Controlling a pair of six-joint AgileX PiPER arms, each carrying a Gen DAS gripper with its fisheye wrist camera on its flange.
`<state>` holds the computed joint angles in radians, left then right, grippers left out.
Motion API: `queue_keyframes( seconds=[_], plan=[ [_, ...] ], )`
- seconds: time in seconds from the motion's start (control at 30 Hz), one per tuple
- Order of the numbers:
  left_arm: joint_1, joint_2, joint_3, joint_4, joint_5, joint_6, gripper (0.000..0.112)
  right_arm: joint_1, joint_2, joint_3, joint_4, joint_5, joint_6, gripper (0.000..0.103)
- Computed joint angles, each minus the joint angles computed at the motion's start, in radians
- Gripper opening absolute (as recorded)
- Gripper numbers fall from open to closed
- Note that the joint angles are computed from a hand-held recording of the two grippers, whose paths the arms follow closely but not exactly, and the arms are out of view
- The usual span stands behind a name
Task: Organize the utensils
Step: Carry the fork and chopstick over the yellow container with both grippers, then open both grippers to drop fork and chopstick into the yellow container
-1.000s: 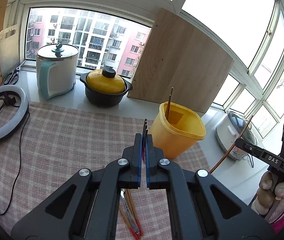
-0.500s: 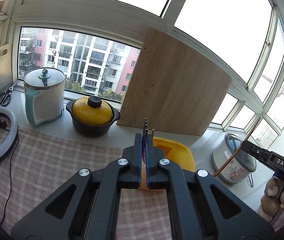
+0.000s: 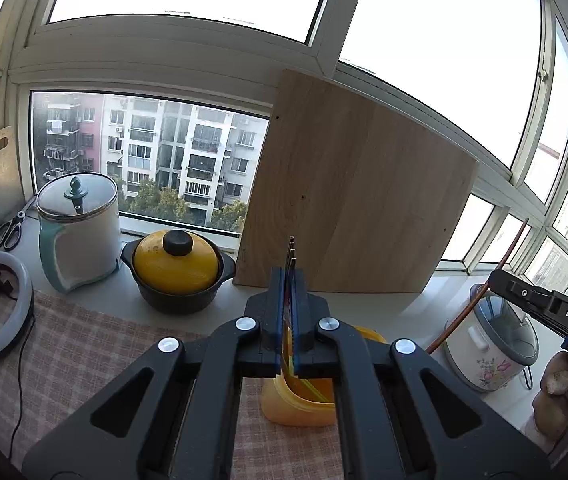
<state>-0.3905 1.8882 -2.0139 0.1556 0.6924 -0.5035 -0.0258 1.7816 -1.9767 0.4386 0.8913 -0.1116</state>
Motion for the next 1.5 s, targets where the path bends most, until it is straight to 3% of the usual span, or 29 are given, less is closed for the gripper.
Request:
queue_keyframes(
  seconds=[0.23,0.7,1.23,1.33,1.37,1.4,1.5],
  plan=[
    [-0.039,0.086,-0.105,0.08,0.058,-0.018,0.0,0.001,0.092,-0.069,-0.015,0.021,0.01,0.003],
    [-0.053,0.146,-0.14,0.089,0.098,-0.005,0.0,-0.025,0.199,-0.091,0.006,0.039,0.015,0.003],
    [-0.047,0.182,-0.183,0.001,0.141,0.083,0.004,0.0,0.229,-0.075,-0.053,0.057,0.022,0.003],
    [-0.04,0.171,-0.166,-0.022,0.128,0.094,0.009,0.003,0.224,-0.067,-0.062,0.056,0.021,0.007],
    [-0.04,0.164,-0.157,-0.019,0.121,0.091,0.01,0.005,0.219,-0.063,-0.07,0.053,0.026,0.017],
    [-0.042,0.156,-0.144,-0.014,0.113,0.086,0.013,0.008,0.213,-0.055,-0.075,0.046,0.031,0.034],
    [-0.04,0.13,-0.108,-0.024,0.089,0.094,0.023,0.013,0.182,-0.015,-0.095,0.018,0.047,0.046]
  ],
)
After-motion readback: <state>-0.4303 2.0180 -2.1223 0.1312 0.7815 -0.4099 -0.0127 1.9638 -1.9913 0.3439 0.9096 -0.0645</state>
